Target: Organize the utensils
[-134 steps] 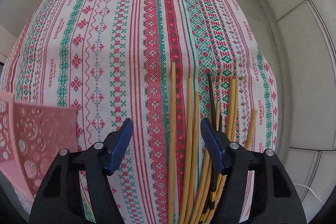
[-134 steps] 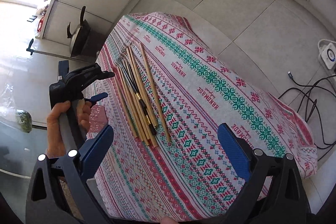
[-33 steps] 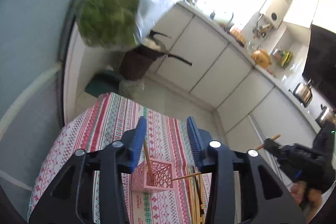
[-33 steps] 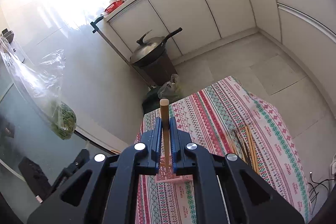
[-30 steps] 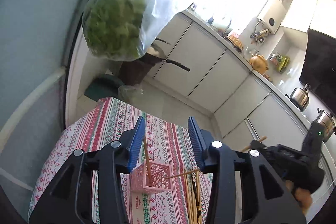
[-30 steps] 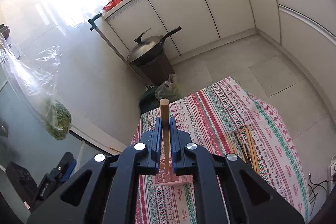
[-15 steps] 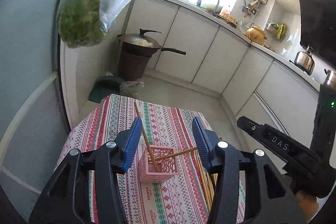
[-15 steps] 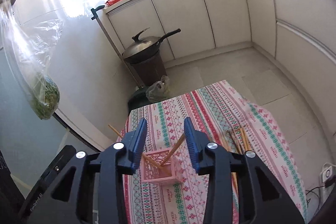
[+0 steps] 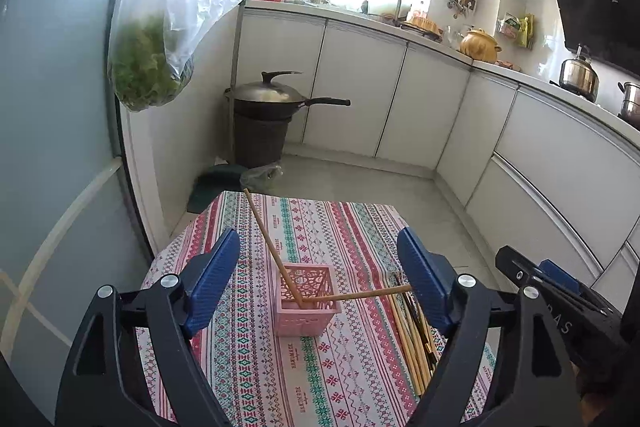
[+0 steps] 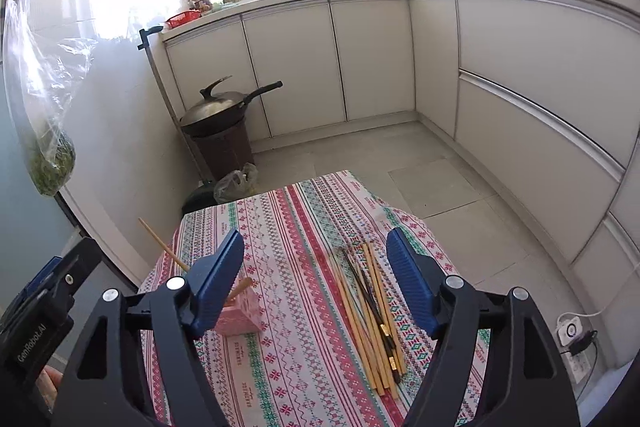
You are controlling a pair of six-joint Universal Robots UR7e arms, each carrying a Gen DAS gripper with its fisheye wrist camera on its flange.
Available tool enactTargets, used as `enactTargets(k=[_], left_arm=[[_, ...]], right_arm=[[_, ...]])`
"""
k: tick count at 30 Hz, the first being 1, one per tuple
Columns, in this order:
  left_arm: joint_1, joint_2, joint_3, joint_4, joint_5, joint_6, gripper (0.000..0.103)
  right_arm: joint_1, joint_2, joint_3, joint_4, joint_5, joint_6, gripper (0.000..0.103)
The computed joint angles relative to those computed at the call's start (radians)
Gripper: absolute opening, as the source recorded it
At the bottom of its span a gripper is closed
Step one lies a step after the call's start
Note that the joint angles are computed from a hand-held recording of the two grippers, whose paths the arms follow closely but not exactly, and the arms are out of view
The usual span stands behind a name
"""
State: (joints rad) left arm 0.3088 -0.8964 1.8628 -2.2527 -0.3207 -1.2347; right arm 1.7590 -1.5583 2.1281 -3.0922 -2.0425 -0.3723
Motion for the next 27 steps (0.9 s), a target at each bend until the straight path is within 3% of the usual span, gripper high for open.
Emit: enactTargets(k=[4, 11, 17, 27], left_arm=[[-0.008, 0.023, -0.024, 0.061, -0.003, -0.028, 0.082], [-0.031, 0.039, -0.059, 0.241, -0.010, -0.160, 0.094], [-0.056, 0.050, -0.080, 0.364, -0.014, -0.246, 0.096], [-0.068, 0.062, -0.087, 0.410, -0.060, -0.270, 0.096]], right_arm=[[-0.019, -0.025, 0.018, 0.003, -0.004, 0.010, 0.077], [-0.046, -0.067, 0.055, -0.021, -0.013, 0.017, 0.089], [-0.060, -0.094, 0.080, -0.035, -0.037, 0.020, 0.093], [-0.086, -0.144, 0.104, 0.001, -0.028, 0.046, 0.095]])
